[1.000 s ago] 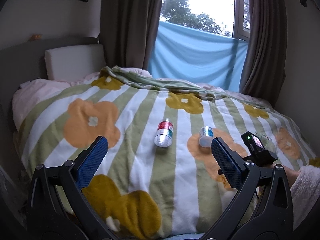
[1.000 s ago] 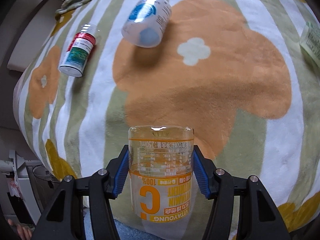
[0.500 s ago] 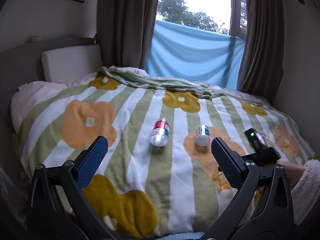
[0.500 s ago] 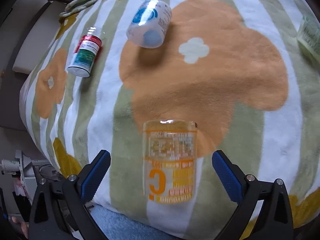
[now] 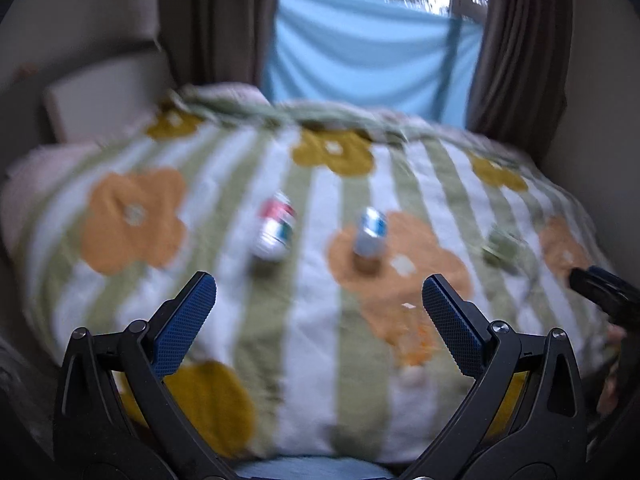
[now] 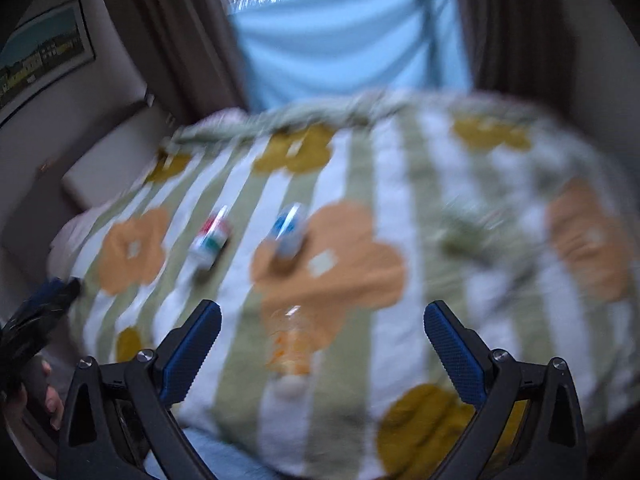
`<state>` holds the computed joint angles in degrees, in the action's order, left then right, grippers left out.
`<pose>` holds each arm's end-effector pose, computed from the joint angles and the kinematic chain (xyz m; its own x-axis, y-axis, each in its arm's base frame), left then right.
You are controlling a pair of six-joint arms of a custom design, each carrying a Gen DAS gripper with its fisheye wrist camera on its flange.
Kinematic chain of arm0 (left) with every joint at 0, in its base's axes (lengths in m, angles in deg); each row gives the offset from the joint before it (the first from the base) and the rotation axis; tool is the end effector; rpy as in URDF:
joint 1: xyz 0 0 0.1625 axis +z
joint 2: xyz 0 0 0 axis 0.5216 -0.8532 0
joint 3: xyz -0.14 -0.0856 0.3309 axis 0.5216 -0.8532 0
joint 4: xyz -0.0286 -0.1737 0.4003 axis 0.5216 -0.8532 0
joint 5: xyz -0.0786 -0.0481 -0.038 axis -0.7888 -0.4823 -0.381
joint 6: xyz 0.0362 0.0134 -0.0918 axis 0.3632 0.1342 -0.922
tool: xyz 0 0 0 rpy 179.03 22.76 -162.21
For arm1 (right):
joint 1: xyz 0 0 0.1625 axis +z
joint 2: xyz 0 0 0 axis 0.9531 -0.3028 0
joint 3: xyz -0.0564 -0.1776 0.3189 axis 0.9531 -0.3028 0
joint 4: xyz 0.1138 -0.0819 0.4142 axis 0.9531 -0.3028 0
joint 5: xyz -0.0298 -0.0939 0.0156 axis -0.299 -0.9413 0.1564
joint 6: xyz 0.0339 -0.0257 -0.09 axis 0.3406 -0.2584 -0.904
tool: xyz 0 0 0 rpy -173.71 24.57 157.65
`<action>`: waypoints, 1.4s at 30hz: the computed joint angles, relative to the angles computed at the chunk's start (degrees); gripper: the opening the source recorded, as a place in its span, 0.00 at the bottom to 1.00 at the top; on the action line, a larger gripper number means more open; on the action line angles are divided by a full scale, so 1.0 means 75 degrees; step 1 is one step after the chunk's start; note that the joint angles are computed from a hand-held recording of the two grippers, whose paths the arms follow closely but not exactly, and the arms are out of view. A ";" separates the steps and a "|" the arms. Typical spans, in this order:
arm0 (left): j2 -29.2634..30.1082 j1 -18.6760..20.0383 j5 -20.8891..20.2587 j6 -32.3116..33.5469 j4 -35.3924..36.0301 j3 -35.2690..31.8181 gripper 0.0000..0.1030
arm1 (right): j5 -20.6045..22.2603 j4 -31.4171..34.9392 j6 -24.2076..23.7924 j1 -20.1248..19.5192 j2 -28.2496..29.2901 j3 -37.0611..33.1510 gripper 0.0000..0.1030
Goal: Flip cup upside down
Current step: 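Move the left tool to the cup and close its fingers around it, then lift the cup with the left tool and rotate it bottom-up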
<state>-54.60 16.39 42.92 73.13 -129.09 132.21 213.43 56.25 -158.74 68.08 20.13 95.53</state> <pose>-0.0893 -0.4061 0.4508 -0.7845 0.1429 -0.6035 0.5298 0.6602 -0.5324 0.4632 -0.3181 0.0983 -0.8274 0.0700 0.5573 -0.3814 0.6583 -0.6490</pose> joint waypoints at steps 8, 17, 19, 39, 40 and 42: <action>0.3048 0.1578 -0.2419 -0.1264 0.1276 -0.1609 1.00 | 0.1265 -0.3548 -0.2616 0.0821 -0.1545 0.2122 0.99; 0.5222 0.2037 -0.2393 -0.2162 0.2598 -0.2608 0.98 | 0.1067 -0.4690 -0.3419 0.0748 -0.2240 0.3252 0.99; 0.5380 0.2127 -0.2582 -0.2254 0.2603 -0.2646 0.98 | 0.1073 -0.4745 -0.3523 0.0717 -0.2240 0.3328 0.99; 0.5744 0.2740 -0.3694 -0.1902 0.2161 -0.2973 0.56 | 0.0160 -0.4657 -0.3262 0.0052 -0.2265 0.3615 0.99; 0.5576 0.2625 -0.3591 -0.1693 0.1899 -0.2787 0.56 | 0.0160 -0.4688 -0.3303 0.0061 -0.2258 0.3608 0.99; 0.5060 0.2279 -0.3240 -0.0946 0.0848 -0.2109 0.56 | 0.0198 -0.4725 -0.3385 0.0082 -0.2230 0.3576 0.99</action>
<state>-16.65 33.48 18.62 66.03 -122.73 116.39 214.91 20.81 -184.13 68.70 3.40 122.35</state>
